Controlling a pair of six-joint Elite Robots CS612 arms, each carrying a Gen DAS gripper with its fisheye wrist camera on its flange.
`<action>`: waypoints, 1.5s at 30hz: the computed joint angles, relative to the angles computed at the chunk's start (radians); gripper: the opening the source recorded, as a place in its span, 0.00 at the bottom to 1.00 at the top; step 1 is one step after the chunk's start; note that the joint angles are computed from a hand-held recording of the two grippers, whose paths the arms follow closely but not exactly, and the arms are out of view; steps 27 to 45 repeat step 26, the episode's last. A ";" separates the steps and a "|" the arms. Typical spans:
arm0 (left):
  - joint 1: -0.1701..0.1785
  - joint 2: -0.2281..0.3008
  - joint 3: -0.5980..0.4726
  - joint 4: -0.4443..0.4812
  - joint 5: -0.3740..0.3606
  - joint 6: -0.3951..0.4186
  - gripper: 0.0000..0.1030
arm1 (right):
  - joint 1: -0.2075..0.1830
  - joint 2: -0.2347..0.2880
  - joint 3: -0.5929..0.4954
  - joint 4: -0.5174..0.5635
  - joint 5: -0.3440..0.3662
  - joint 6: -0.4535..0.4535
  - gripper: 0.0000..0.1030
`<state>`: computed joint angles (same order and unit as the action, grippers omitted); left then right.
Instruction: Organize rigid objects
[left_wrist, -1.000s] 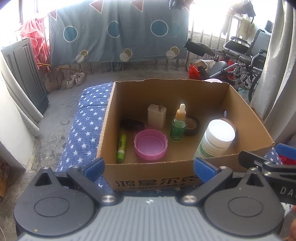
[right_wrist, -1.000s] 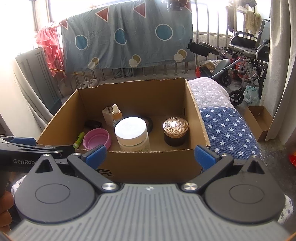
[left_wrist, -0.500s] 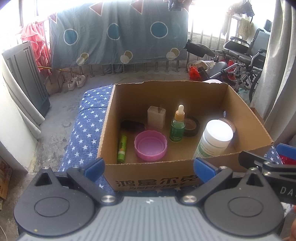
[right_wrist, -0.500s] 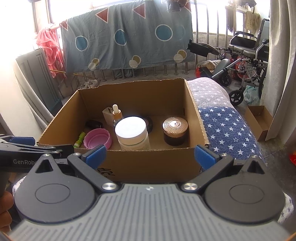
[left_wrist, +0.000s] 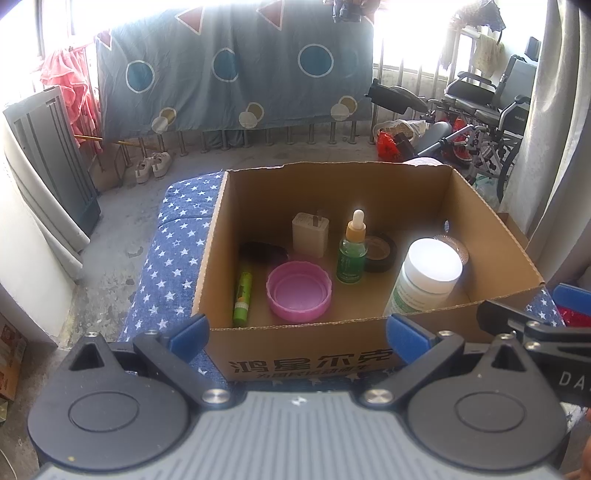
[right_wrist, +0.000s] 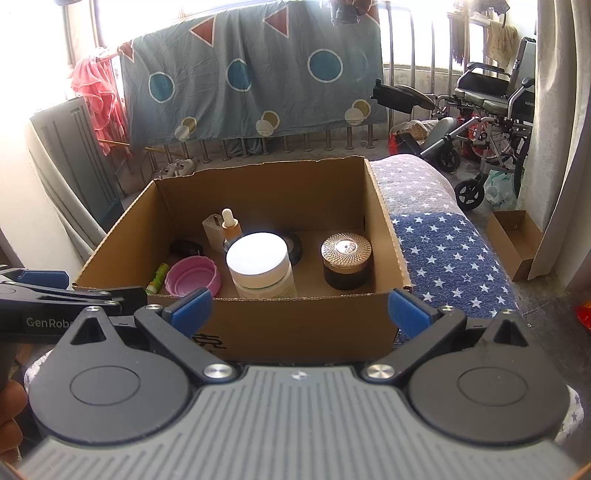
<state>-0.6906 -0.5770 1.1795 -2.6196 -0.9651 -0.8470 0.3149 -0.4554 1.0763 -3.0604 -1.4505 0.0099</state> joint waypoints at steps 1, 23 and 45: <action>0.000 0.000 0.000 0.000 0.000 0.000 0.99 | 0.000 -0.001 0.001 0.000 -0.001 -0.001 0.99; 0.001 0.000 -0.002 0.008 -0.001 -0.003 0.99 | 0.003 -0.004 -0.001 0.007 -0.007 -0.004 0.99; 0.001 -0.001 -0.002 0.009 -0.001 -0.004 0.99 | 0.003 -0.003 -0.002 0.008 -0.009 -0.005 0.99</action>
